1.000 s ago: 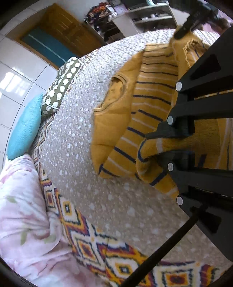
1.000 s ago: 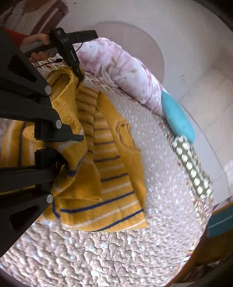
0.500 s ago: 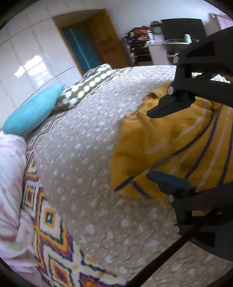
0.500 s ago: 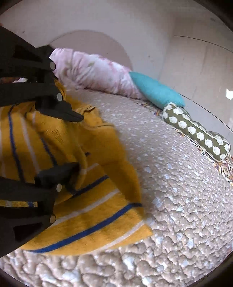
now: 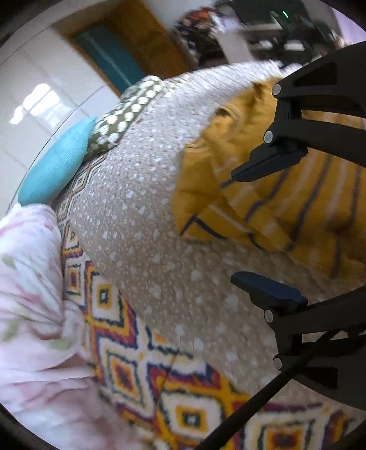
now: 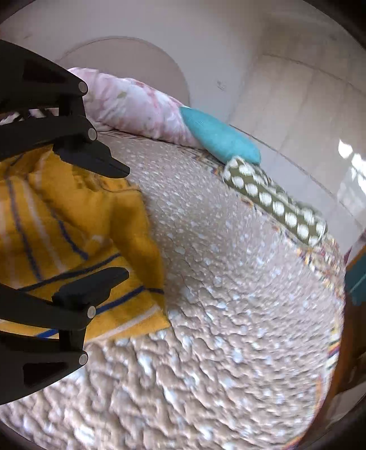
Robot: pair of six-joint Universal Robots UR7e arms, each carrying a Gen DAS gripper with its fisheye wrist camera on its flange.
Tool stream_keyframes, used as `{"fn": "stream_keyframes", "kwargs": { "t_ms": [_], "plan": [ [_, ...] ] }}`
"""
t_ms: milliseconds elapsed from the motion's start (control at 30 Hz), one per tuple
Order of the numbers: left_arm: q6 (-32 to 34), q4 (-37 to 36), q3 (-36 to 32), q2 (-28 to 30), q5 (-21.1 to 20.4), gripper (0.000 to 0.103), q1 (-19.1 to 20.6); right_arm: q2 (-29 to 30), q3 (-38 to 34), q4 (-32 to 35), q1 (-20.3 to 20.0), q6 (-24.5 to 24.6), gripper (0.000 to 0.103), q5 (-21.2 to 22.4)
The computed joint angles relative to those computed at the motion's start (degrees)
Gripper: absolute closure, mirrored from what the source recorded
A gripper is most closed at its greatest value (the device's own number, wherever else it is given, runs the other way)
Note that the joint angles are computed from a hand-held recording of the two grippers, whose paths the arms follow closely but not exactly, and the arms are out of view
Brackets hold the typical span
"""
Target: Fold small clothes
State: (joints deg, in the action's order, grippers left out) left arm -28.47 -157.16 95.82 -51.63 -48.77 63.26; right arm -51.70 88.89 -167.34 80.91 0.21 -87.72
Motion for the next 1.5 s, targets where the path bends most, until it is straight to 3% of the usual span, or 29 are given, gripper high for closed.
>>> {"fn": "stream_keyframes", "kwargs": {
  "t_ms": [67,200,267,333,400,433,533,633,667,767,867,1000,1200,1500],
  "plan": [
    [2.36,0.03,2.43,-0.65,2.54,0.033,-1.58,-2.16,3.27,-0.16,0.93,-4.18,0.037,-1.54],
    [5.19,1.47,6.53,-1.57,4.71,0.033,-3.32,-5.67,10.90,-0.42,2.22,-13.34,0.061,-4.11],
    [4.34,5.86,6.93,-1.10,7.27,0.033,-3.51,-6.49,13.84,0.24,2.22,-17.34,0.061,-5.30],
    [2.99,11.21,6.17,-0.34,10.31,0.029,-3.00,-6.47,15.70,-0.23,1.70,-18.14,0.062,-8.46],
    [2.21,11.74,6.38,-0.71,10.65,0.023,-2.22,-5.81,16.88,-3.10,1.11,-18.52,0.091,-12.77],
    [1.22,11.70,6.51,-1.28,10.44,0.023,-1.91,-5.97,17.41,-3.96,0.77,-18.79,0.095,-13.04],
    [-2.04,9.86,7.95,-3.80,10.66,0.023,-1.91,-7.37,18.54,-4.50,1.60,-17.36,0.094,-15.77],
    [-5.93,12.33,9.82,-5.49,19.24,0.023,-3.25,-7.68,19.90,-9.24,5.03,-21.43,0.081,-21.77],
    [-6.05,11.88,10.70,-6.06,19.85,0.023,-3.37,-7.99,20.46,-10.38,5.91,-22.39,0.080,-22.36],
    [-2.02,3.12,15.75,-8.11,17.74,0.023,-3.68,-7.86,19.92,-10.19,8.75,-23.79,0.080,-20.76],
    [2.85,-5.06,19.76,-7.35,19.48,0.023,-4.17,-4.22,17.25,-9.37,12.43,-25.23,0.080,-21.01],
    [9.46,-13.79,21.70,-4.18,20.95,0.023,-2.42,4.99,9.92,-6.30,17.33,-27.52,0.080,-24.75],
    [15.07,-27.33,24.34,-4.78,12.15,0.011,0.38,19.69,-5.50,-1.55,21.39,-30.32,0.080,-30.56],
    [17.52,-33.21,25.58,-4.65,8.79,0.007,0.92,45.60,-44.88,15.59,25.15,-35.18,0.080,-43.00]
  ]
}}
